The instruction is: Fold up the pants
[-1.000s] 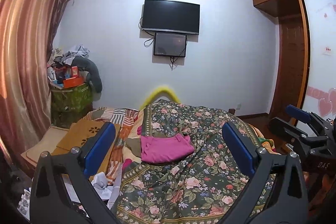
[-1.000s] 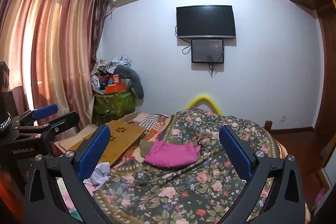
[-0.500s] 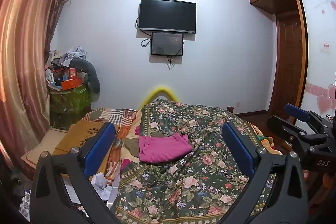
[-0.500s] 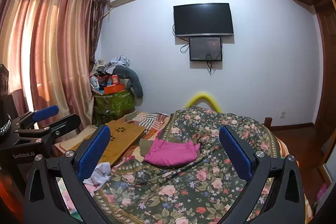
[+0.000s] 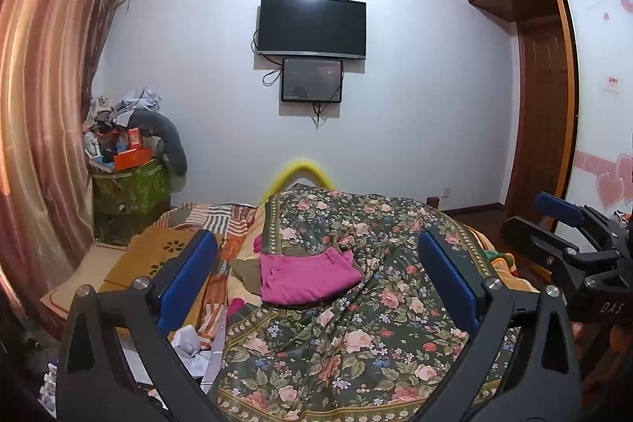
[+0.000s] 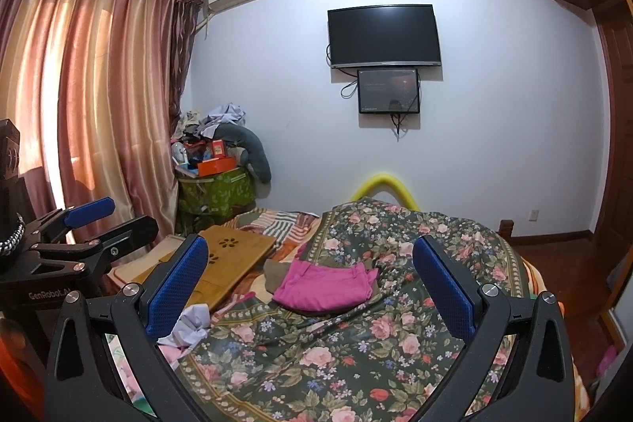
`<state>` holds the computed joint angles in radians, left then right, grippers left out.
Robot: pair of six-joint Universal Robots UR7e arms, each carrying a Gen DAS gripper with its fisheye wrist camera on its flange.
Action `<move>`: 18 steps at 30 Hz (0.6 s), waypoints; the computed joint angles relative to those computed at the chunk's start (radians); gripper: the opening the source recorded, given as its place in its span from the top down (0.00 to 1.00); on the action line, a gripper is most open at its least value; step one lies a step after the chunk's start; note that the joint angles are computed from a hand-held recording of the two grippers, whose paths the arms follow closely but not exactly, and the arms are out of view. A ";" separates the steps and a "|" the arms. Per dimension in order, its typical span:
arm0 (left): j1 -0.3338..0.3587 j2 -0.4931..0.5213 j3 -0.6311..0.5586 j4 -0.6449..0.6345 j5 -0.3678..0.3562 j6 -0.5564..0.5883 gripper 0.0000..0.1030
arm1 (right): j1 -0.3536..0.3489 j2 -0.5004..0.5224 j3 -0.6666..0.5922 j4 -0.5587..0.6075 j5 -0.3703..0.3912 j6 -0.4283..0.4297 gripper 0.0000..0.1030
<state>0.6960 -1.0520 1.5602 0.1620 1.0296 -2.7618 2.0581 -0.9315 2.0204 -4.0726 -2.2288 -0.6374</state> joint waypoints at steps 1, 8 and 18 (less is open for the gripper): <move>0.000 0.002 -0.003 0.003 0.000 0.004 0.00 | 0.000 -0.001 0.001 0.002 0.000 0.001 0.00; 0.006 0.008 -0.016 0.028 0.015 0.000 0.00 | 0.002 0.004 -0.001 0.003 -0.002 0.005 0.00; 0.010 0.013 -0.027 0.045 0.029 -0.001 0.00 | 0.001 0.002 0.001 0.006 0.003 0.015 0.00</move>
